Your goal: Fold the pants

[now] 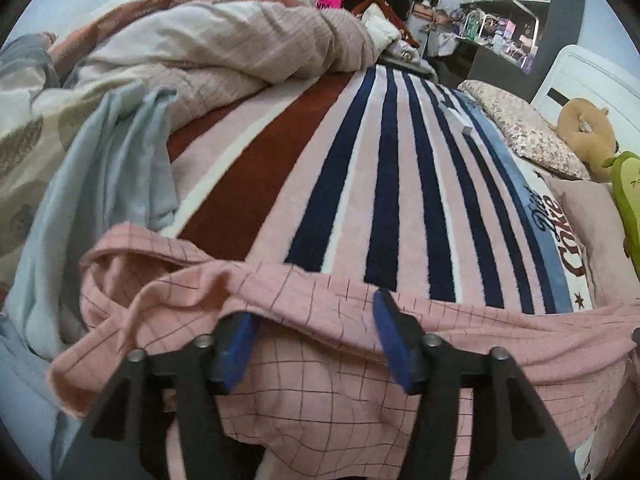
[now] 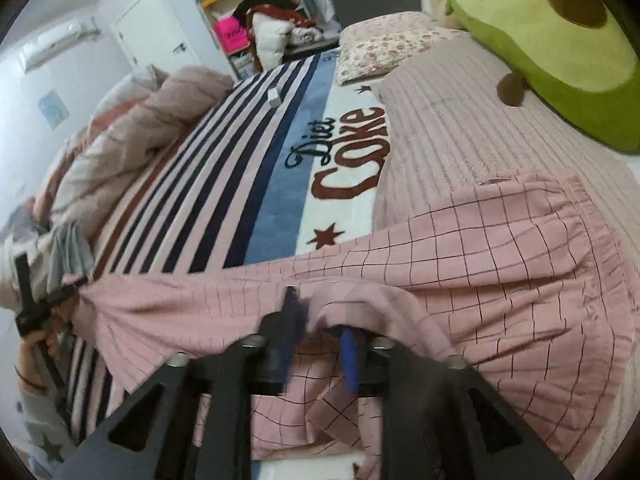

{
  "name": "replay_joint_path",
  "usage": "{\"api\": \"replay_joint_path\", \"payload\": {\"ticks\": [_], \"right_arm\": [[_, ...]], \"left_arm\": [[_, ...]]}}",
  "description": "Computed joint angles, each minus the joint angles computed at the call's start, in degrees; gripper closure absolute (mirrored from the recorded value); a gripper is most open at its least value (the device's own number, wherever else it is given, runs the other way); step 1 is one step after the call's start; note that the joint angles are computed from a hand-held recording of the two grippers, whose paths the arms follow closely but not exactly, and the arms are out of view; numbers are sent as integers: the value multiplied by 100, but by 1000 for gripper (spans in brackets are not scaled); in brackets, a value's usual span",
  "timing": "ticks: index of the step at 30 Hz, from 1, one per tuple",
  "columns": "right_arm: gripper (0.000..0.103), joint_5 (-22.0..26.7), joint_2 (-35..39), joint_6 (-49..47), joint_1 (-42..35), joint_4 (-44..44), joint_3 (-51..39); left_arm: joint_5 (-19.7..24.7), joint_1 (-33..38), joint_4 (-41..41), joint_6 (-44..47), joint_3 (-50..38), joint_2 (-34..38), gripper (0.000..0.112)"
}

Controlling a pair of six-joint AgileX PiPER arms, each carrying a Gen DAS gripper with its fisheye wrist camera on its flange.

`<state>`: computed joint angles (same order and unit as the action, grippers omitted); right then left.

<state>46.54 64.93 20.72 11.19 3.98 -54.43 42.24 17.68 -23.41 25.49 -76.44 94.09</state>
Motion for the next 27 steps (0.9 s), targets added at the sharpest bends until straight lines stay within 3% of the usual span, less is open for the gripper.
{"api": "replay_joint_path", "payload": {"ticks": [2,4,5,8,11,13,15,18,22,27], "right_arm": [[57,117,-24,-167,10,110,-106],[46,294,-183,91,314,-217,-271],[41,315,-247,221,438,-353,-320],[40,405,-549,714,893,-777,-472],[40,204,-648,597,1197,-539,-482],[43,-109,-539,97,1227,186,-333],[67,-337,-363,-263,1294,683,-170],[83,-669,199,-800,1484,1262,34],[88,-952,829,-1365,1618,1837,202],[88,-892,1418,-1580,1486,1825,102]], "left_arm": [[17,55,113,-76,-6,-199,48],[52,189,99,12,-35,-421,33],[107,278,19,118,-66,-502,33],[460,652,-357,463,-215,-691,33],[644,842,-528,719,-112,-906,33],[850,935,-762,1010,35,-985,33],[1021,925,-942,1232,216,-1039,33],[1082,688,-1039,1455,537,-1008,36],[1153,334,-1101,1504,615,-610,56],[830,-144,-774,1228,489,-50,58]]}}
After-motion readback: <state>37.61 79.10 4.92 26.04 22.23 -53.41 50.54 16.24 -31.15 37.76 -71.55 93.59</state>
